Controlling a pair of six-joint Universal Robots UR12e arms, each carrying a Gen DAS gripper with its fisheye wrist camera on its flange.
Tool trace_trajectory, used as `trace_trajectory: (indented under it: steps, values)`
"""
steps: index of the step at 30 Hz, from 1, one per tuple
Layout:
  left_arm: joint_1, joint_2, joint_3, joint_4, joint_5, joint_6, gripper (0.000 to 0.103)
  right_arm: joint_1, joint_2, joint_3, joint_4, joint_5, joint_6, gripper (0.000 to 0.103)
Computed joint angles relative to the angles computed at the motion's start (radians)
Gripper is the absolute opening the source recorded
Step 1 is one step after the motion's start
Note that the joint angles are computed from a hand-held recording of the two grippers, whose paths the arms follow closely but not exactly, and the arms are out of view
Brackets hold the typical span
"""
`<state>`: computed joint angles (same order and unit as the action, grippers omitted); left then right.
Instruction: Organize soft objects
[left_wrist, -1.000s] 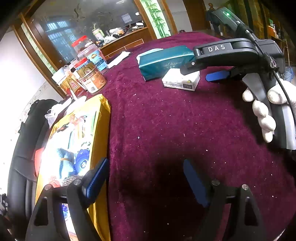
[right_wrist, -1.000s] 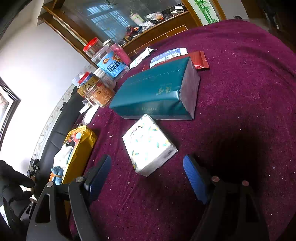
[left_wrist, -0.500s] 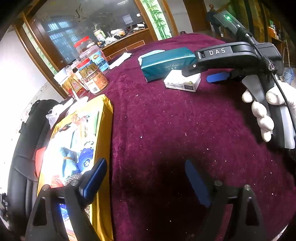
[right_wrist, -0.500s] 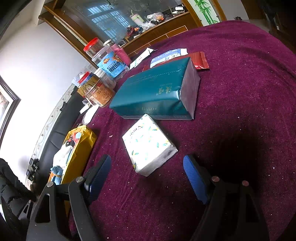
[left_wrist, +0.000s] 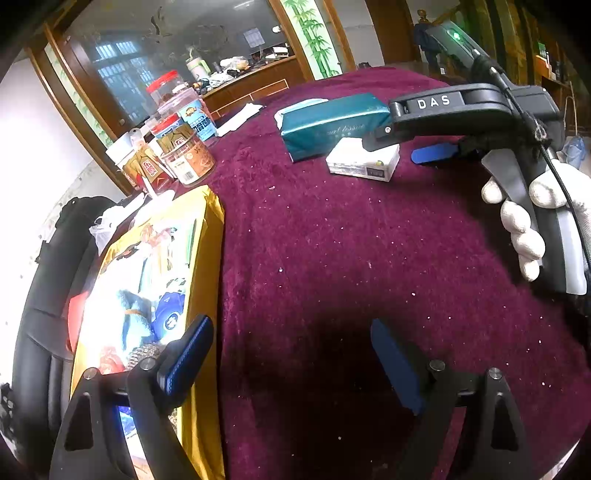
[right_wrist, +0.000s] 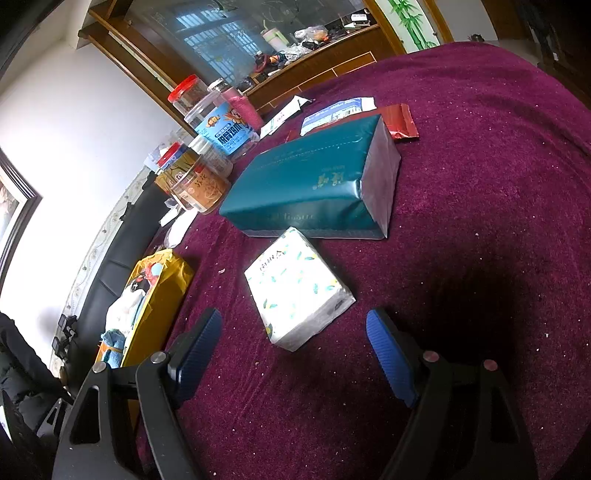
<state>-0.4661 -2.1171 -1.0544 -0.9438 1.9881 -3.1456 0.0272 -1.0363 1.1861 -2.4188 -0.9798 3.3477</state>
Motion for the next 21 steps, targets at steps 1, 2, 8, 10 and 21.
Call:
trace_trajectory:
  steps: [1,2,8,10,21]
  values:
    - [0.001,0.004,-0.004,0.005,-0.002,-0.002,0.09,0.0,0.0,0.001,-0.005,-0.001,0.001,0.08]
    - [0.001,0.009,-0.011,0.014,-0.005,-0.005,0.09,0.0,0.0,0.002,-0.007,-0.001,0.001,0.08]
    - [0.011,0.049,-0.066,0.081,-0.024,-0.013,0.091,0.021,-0.035,0.004,0.022,-0.156,-0.021,0.08]
    - [0.016,0.063,-0.085,0.106,-0.035,-0.019,0.092,0.022,-0.063,0.026,0.026,-0.19,-0.017,0.08]
    - [0.044,0.13,-0.188,0.255,-0.093,-0.085,0.094,0.08,-0.163,0.156,0.083,-0.553,-0.157,0.08]
